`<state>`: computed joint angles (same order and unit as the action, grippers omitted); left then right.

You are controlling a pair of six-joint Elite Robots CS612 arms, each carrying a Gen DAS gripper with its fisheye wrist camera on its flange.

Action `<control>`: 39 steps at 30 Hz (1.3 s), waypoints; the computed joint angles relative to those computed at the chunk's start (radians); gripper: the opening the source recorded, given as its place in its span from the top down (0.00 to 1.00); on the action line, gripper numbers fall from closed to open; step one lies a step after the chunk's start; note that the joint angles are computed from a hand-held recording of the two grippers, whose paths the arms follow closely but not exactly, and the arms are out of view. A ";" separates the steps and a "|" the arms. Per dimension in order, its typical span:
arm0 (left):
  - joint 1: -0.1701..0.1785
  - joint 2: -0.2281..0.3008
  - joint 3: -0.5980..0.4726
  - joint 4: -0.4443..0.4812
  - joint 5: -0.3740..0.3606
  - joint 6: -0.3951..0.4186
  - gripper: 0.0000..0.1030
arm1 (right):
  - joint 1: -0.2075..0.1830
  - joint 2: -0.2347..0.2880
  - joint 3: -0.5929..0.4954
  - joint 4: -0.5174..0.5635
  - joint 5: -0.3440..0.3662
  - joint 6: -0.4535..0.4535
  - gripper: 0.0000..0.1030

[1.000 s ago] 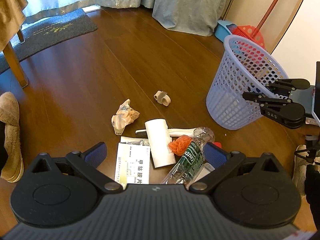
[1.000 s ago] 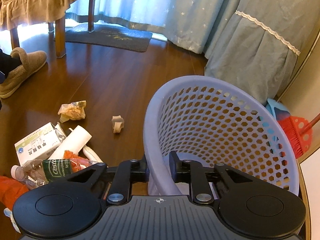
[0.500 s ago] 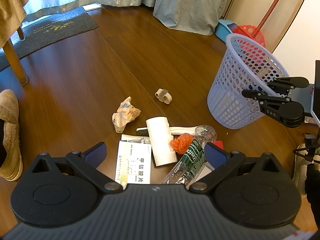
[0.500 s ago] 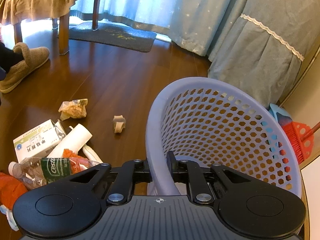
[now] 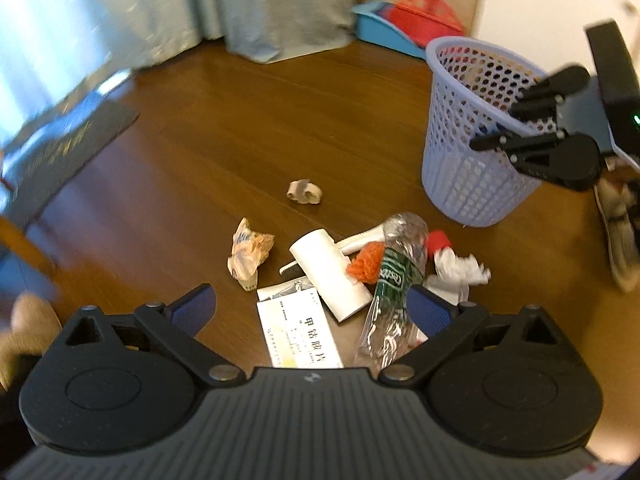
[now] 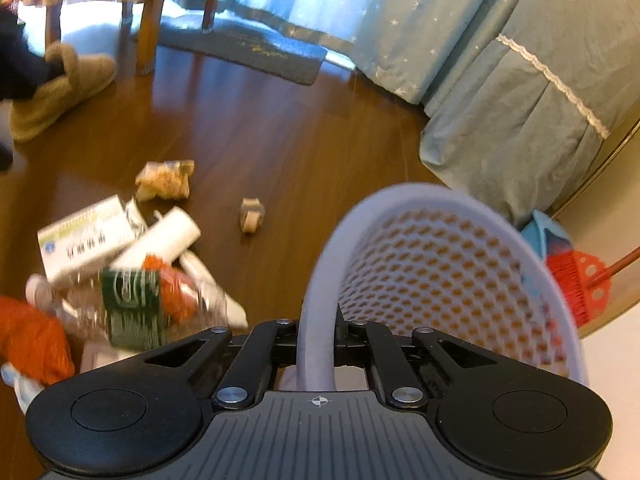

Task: Collect trash
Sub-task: 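Grasp the rim of the lavender wastebasket with the right gripper, then carry the wastebasket toward the trash pile with the right gripper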

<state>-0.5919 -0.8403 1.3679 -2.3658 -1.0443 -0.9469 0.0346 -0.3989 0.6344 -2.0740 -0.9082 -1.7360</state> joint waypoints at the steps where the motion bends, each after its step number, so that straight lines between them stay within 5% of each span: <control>1: -0.001 -0.001 -0.001 -0.002 0.002 0.043 0.04 | -0.003 -0.009 0.017 -0.010 -0.012 -0.005 0.97; 9: -0.003 -0.019 0.010 -0.050 -0.002 0.389 0.03 | -0.032 -0.091 0.181 -0.161 -0.115 -0.107 0.96; 12: -0.004 -0.021 0.019 -0.068 -0.007 0.451 0.03 | -0.041 -0.125 0.276 -0.289 -0.156 -0.120 0.96; 17: -0.001 -0.014 0.025 -0.085 -0.039 0.452 0.03 | -0.056 -0.159 0.424 -0.508 -0.196 -0.217 0.96; 25: -0.005 -0.012 0.052 -0.159 -0.062 0.439 0.03 | -0.067 -0.160 0.560 -0.784 -0.179 -0.222 0.96; 33: -0.013 -0.001 0.092 -0.285 -0.061 0.507 0.03 | -0.093 -0.119 0.583 -0.854 -0.074 -0.401 0.99; 39: -0.013 0.021 0.089 -0.323 -0.077 0.562 0.06 | -0.100 -0.068 0.564 -0.941 -0.022 -0.288 1.00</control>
<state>-0.6049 -0.8189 1.4567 -2.6889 -1.1215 -0.3845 -0.0655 -0.4668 1.1984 -3.0154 -0.9303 -2.0241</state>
